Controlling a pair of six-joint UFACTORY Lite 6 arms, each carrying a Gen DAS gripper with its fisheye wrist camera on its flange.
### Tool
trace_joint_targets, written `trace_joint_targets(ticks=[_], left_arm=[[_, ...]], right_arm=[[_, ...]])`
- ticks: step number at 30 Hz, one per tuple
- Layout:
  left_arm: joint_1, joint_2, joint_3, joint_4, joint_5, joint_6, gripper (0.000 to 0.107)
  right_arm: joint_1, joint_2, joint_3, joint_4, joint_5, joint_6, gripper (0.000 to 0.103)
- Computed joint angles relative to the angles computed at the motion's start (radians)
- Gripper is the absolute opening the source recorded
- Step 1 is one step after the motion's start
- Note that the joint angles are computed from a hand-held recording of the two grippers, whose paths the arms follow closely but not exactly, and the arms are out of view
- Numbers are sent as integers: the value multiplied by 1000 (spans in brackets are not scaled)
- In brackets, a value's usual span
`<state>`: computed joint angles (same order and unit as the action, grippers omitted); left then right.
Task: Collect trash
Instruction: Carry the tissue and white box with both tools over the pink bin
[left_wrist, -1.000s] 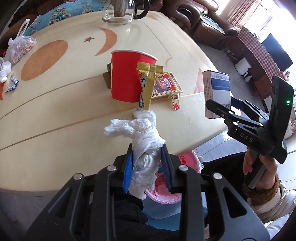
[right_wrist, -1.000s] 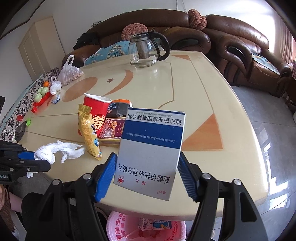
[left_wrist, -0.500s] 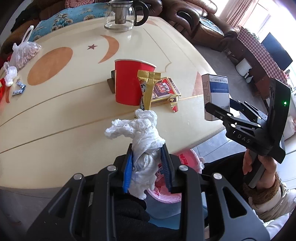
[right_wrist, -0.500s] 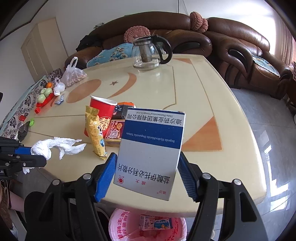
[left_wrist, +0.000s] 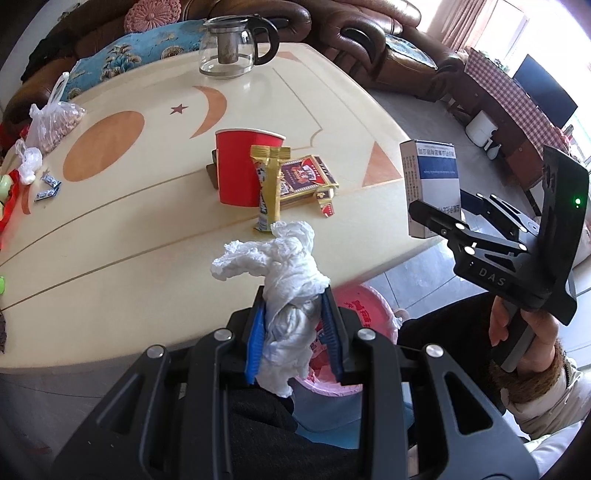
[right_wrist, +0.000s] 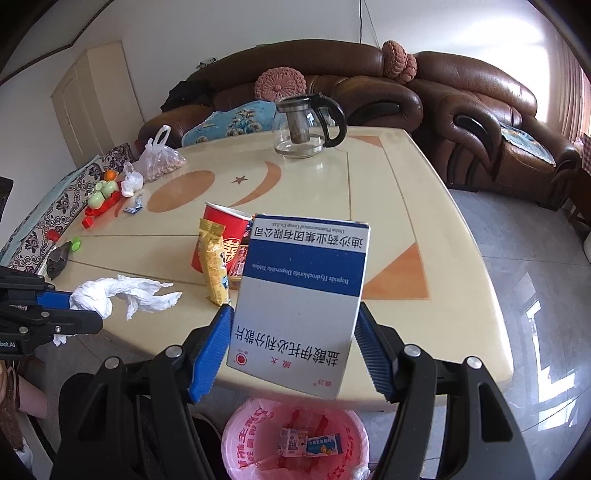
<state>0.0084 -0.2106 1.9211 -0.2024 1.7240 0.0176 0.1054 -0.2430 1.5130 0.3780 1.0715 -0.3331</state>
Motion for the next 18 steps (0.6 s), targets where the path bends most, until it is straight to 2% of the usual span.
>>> trace_joint_targets(ticks=[7,18], left_arm=[[-178,-41,-3,72,3,-120,29],[-535,-142,-132,190,-38,-403,29]], right_arm=[[-59,-98,-27,33,71,-51,65],[-172,-229,-66,92,211,-148,65]])
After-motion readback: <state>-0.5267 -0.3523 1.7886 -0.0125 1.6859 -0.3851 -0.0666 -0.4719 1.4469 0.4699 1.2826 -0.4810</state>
